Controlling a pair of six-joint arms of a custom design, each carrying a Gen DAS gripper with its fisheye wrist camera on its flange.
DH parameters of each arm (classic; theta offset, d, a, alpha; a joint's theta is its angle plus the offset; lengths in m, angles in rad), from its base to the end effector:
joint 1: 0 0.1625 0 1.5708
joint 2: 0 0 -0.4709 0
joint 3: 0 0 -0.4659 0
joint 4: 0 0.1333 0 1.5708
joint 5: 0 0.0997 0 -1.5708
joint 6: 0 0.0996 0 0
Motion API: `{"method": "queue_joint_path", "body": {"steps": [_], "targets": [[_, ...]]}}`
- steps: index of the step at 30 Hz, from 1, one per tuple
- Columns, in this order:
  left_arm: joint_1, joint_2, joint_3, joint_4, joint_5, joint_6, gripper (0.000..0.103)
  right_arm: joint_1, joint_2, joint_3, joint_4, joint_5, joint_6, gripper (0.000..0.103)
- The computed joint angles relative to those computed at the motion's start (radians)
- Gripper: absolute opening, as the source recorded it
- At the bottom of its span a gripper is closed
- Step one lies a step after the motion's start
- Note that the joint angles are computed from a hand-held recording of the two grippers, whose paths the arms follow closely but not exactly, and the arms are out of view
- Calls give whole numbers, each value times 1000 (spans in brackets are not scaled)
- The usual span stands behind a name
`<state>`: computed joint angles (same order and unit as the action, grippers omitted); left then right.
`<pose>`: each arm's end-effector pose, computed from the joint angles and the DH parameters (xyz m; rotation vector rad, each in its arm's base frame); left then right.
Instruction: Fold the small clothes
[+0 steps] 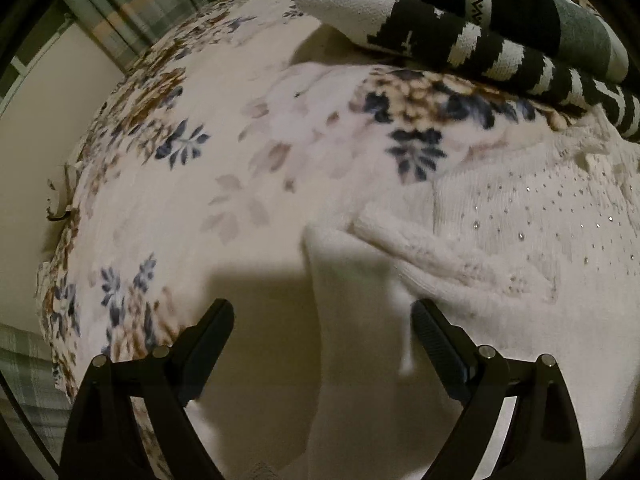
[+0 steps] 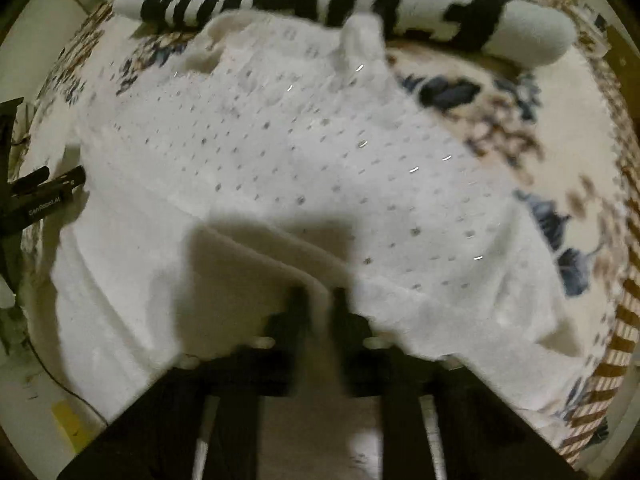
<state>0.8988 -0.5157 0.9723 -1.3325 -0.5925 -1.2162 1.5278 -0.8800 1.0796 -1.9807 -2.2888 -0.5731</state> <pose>-0.3719 -0.8143 0.0827 -0.1666 2.0351 -0.4386 0.0303 -0.8720 0.3805 0.5363 -2.3382 -0.0317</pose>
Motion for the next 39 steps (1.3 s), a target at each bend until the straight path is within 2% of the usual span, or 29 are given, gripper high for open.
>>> {"method": "queue_joint_path", "body": {"steps": [2, 5, 7, 9, 11, 12, 16, 18, 20, 22, 24, 27, 29, 30, 32, 33, 34, 39], "targets": [[5, -6, 8, -18, -9, 8, 97, -11, 6, -18, -8, -15, 36, 4], [-8, -32, 31, -28, -25, -21, 96, -19, 3, -75, 114, 56, 133, 8], [-32, -64, 71, -55, -32, -46, 96, -16, -37, -63, 92, 69, 174, 30], [-60, -92, 113, -99, -55, -55, 96, -21, -85, -48, 72, 84, 259, 41], [-85, -103, 142, -145, -87, -51, 96, -38, -132, -42, 115, 90, 408, 41], [-92, -99, 143, -155, -99, -45, 96, -55, -162, -32, 152, 118, 499, 41], [-107, -51, 116, -177, -144, -11, 96, -118, -236, 20, 195, 233, 749, 41], [-102, -26, 104, -190, -166, -1, 96, -143, -253, 67, 152, 257, 839, 41], [-96, 5, 77, -164, -178, 12, 96, -178, -262, 89, 119, 333, 903, 41], [-95, 9, 82, -153, -176, 23, 96, -185, -273, 123, 66, 334, 910, 39], [-94, 8, 90, -134, -180, 30, 96, -169, -278, 136, 49, 277, 870, 2], [-96, -3, 112, -125, -192, 31, 96, -144, -297, 156, 25, 174, 791, 2], [-101, -6, 119, -117, -194, 28, 96, -151, -288, 119, 89, 199, 793, 2], [-102, -5, 116, -111, -193, 27, 96, -160, -292, 113, 111, 238, 804, 3], [-103, 2, 105, -97, -189, 25, 96, -176, -300, 106, 128, 315, 824, 11], [-104, 5, 102, -92, -188, 23, 96, -179, -308, 115, 115, 328, 827, 33], [-103, 7, 99, -90, -187, 20, 96, -184, -316, 131, 77, 353, 826, 50], [-102, 14, 93, -83, -184, 12, 96, -210, -292, 129, 56, 414, 887, 51]]}}
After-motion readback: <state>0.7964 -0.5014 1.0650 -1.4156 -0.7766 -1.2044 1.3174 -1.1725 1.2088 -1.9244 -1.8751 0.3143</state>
